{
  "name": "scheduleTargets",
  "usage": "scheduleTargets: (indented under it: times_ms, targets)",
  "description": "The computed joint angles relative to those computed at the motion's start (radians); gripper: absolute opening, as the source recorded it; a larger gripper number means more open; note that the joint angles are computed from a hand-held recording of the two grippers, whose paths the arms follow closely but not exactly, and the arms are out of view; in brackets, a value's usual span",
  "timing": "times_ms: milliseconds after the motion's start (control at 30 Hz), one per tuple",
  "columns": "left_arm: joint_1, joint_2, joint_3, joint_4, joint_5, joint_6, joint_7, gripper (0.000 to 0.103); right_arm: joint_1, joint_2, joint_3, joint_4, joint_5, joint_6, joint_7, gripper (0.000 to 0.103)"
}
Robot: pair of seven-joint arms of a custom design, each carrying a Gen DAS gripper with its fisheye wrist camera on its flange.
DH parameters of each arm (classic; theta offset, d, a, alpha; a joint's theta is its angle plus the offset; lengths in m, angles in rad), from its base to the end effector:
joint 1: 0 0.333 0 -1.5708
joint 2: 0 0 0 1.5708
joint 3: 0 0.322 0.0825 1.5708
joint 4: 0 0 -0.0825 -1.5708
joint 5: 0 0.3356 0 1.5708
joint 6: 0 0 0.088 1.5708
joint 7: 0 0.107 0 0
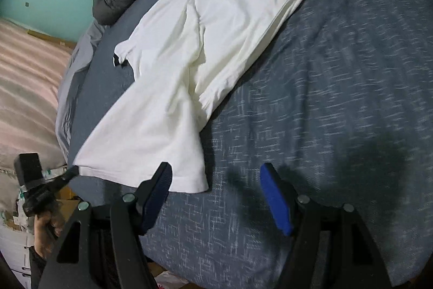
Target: Fold clothes
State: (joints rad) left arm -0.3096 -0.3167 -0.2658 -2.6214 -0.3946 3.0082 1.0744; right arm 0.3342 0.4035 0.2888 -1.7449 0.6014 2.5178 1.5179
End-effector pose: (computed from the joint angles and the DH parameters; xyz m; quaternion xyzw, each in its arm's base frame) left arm 0.3614 -0.2079 0.4698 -0.7491 0.5662 -0.3422 0.0351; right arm 0.5422 0.3534 0.4219 -0.7344 0.5998 0.1500 0.2801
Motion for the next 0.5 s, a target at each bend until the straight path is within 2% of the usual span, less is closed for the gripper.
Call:
scheduleTargets:
  times_ms: [100, 267, 500]
  targets:
    - [0.056, -0.084, 0.010, -0.047, 0.025, -0.029, -0.015, 0.004, 0.005, 0.011, 0.004, 0.005, 0.007, 0.009, 0.019, 0.069]
    - [0.148, -0.134, 0.015, -0.066, 0.080, -0.086, -0.030, 0.004, 0.025, 0.034, 0.007, 0.035, -0.022, 0.004, 0.045, 0.069]
    - [0.165, -0.166, 0.028, -0.081, 0.084, -0.084, -0.029, 0.004, 0.043, 0.079, 0.023, 0.075, -0.038, -0.002, 0.087, 0.069]
